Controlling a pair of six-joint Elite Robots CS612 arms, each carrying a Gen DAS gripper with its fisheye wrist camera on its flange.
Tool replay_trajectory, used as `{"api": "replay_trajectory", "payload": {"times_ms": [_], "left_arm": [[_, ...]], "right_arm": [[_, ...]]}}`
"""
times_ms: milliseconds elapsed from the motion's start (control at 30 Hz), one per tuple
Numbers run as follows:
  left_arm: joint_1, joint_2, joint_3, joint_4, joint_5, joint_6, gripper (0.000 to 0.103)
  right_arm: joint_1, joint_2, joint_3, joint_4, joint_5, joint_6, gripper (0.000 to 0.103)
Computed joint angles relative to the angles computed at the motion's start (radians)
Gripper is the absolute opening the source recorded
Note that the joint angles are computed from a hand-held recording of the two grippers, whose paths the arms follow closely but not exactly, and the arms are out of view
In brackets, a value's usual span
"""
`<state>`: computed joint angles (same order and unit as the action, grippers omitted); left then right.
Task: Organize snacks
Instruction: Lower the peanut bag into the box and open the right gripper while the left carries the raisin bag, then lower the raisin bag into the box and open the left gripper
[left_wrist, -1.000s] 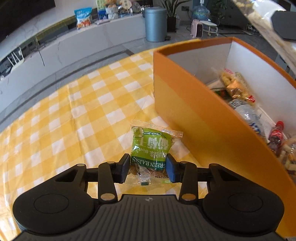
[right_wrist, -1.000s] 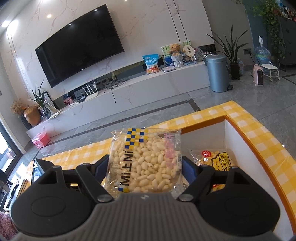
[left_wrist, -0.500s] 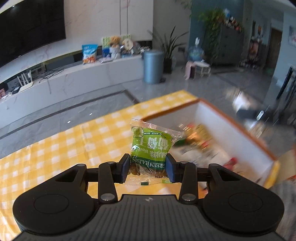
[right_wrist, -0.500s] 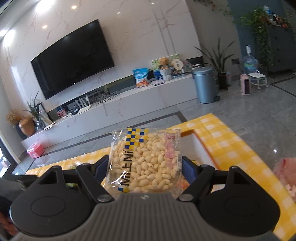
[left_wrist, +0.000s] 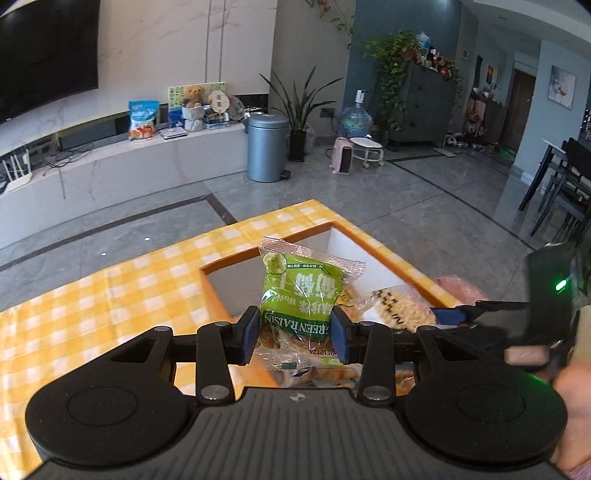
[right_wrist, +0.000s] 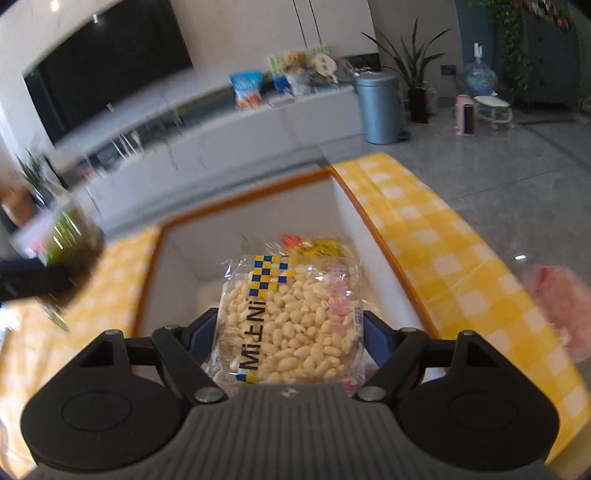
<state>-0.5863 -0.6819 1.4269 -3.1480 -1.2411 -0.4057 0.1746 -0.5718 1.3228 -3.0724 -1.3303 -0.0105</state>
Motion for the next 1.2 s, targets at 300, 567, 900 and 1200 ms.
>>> {"api": "replay_trajectory", "payload": {"times_ms": [300,567,900,1200], "left_arm": [[-0.003,0.041,-0.07,0.057,0.02,-0.029,0.046],[0.005,0.098,-0.159,0.146,0.016,-0.052,0.046],[0.007,0.139,-0.221,0.26,0.066,-0.102,0.046],[0.007,0.118,-0.162,0.155,0.096,-0.159,0.09]], "right_arm": [[-0.01,0.017,-0.009,-0.063,0.034,0.032,0.098],[-0.026,0.011,0.004,-0.094,0.062,0.106,0.099],[-0.027,0.013,0.003,-0.11,0.068,0.13,0.099],[-0.029,0.012,0.004,-0.114,0.078,0.148,0.099]]}}
